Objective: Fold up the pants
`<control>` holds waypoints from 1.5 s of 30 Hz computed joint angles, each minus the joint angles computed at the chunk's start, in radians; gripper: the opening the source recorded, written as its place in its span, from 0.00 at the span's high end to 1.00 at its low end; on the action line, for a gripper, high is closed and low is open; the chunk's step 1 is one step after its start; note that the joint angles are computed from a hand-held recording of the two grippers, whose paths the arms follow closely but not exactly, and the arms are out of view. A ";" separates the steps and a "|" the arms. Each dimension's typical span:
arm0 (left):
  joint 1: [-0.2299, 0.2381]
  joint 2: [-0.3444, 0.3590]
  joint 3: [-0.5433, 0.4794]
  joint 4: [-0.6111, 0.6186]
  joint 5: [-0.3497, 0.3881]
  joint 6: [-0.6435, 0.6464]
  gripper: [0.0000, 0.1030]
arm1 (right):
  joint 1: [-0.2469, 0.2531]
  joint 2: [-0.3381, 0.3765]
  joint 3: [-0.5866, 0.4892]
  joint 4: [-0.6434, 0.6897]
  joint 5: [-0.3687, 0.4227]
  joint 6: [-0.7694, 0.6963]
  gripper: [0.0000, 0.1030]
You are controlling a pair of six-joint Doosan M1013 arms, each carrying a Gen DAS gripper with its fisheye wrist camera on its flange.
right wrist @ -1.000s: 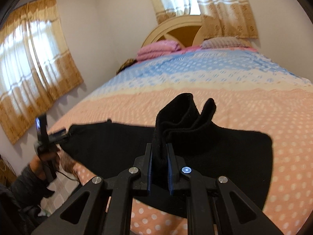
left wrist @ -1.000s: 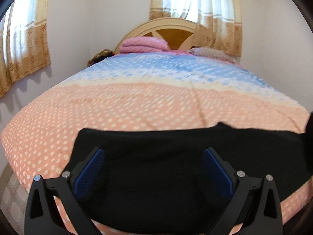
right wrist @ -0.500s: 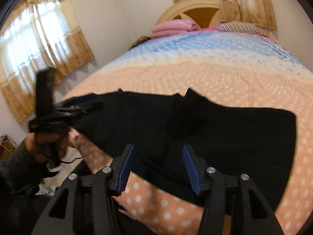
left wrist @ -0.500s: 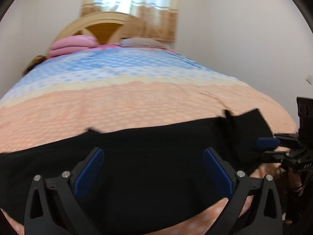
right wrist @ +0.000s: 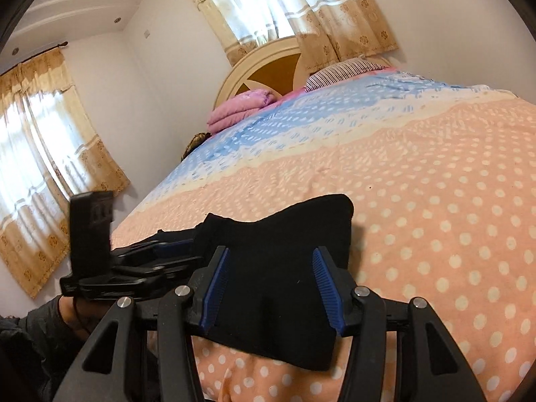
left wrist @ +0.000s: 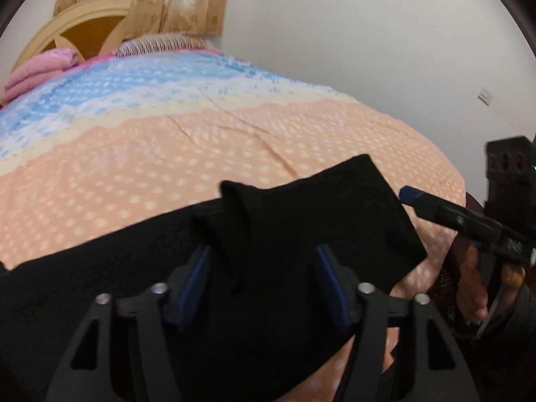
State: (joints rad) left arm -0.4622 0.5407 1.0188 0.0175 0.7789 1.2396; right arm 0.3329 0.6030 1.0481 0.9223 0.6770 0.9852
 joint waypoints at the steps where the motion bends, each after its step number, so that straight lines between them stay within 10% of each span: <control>1: 0.003 0.005 -0.004 -0.029 0.006 0.011 0.58 | 0.001 -0.005 0.010 0.007 -0.010 -0.012 0.48; 2: 0.005 0.013 -0.015 -0.052 0.018 0.021 0.76 | 0.000 -0.008 0.017 0.017 -0.014 -0.020 0.48; 5: 0.005 0.010 -0.009 -0.055 0.016 -0.001 0.91 | -0.004 -0.015 0.036 0.054 -0.042 -0.039 0.48; 15: 0.027 -0.093 0.097 -0.069 -0.093 -0.048 0.91 | -0.011 -0.029 0.067 0.133 -0.111 -0.063 0.43; 31: 0.058 -0.094 0.136 0.002 0.019 -0.211 0.91 | 0.036 0.026 -0.036 -0.053 0.149 -0.147 0.41; 45: 0.060 -0.124 0.211 0.031 -0.073 -0.263 0.82 | 0.032 0.031 -0.048 -0.017 0.111 -0.140 0.38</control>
State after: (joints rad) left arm -0.4023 0.4162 1.2295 0.0489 0.7060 0.9769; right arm 0.3644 0.6338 1.0002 0.9051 0.7877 0.8448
